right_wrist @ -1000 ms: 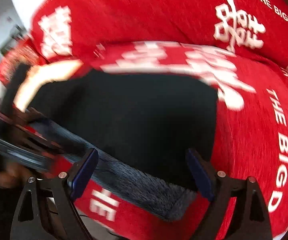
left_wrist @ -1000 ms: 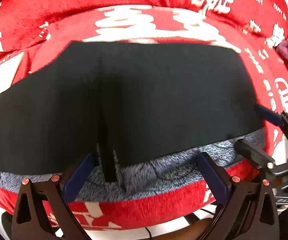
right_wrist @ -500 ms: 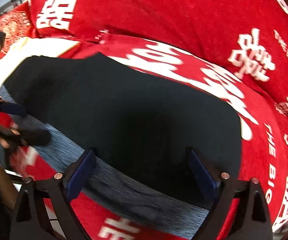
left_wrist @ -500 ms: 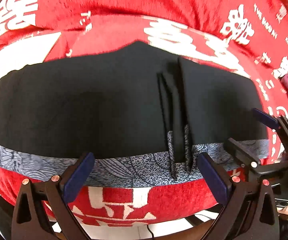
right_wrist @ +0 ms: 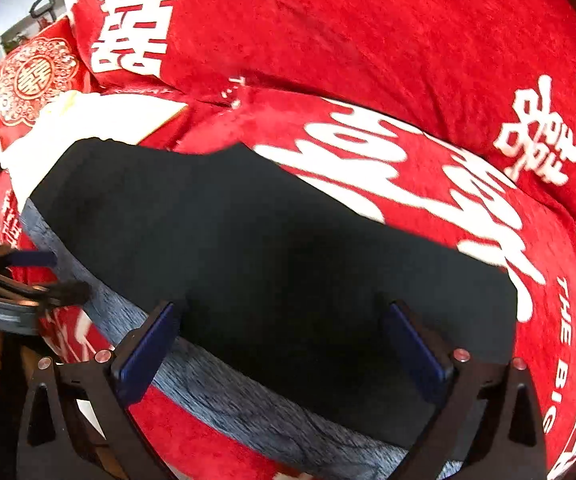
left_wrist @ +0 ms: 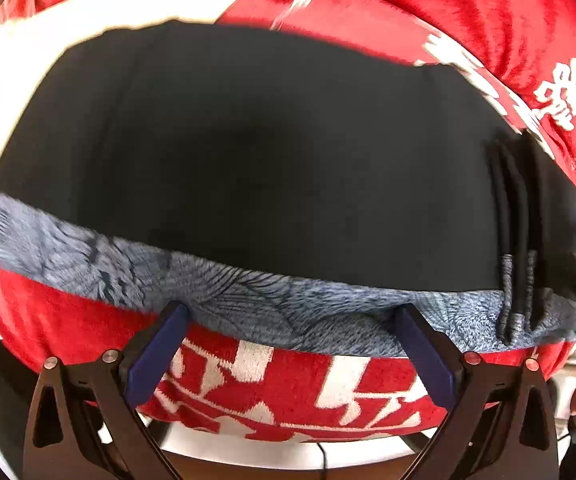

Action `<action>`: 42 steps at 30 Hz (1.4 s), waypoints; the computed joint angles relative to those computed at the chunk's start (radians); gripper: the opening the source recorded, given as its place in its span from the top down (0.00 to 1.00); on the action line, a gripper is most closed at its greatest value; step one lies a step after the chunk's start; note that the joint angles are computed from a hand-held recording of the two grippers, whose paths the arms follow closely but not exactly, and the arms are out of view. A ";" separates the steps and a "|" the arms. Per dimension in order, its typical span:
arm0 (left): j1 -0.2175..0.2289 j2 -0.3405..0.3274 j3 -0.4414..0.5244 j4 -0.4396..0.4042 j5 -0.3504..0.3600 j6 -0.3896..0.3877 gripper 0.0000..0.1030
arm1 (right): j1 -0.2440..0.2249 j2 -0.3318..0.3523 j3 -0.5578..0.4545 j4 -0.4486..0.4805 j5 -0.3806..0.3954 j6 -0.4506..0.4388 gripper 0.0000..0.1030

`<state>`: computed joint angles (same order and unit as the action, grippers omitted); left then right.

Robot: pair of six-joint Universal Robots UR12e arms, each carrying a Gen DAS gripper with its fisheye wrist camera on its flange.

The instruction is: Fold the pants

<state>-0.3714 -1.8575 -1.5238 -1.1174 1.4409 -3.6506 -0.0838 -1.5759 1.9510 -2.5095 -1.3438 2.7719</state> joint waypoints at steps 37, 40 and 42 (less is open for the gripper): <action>0.216 0.228 -0.241 0.248 -0.034 0.302 0.00 | 0.262 0.437 -0.648 0.781 0.205 -0.760 0.80; 0.258 0.231 -0.244 0.258 -0.082 0.390 0.00 | 0.255 0.368 -0.558 0.673 0.240 -0.799 0.80; 0.278 0.224 -0.240 0.265 -0.110 0.470 0.00 | 0.254 0.331 -0.509 0.607 0.261 -0.822 0.80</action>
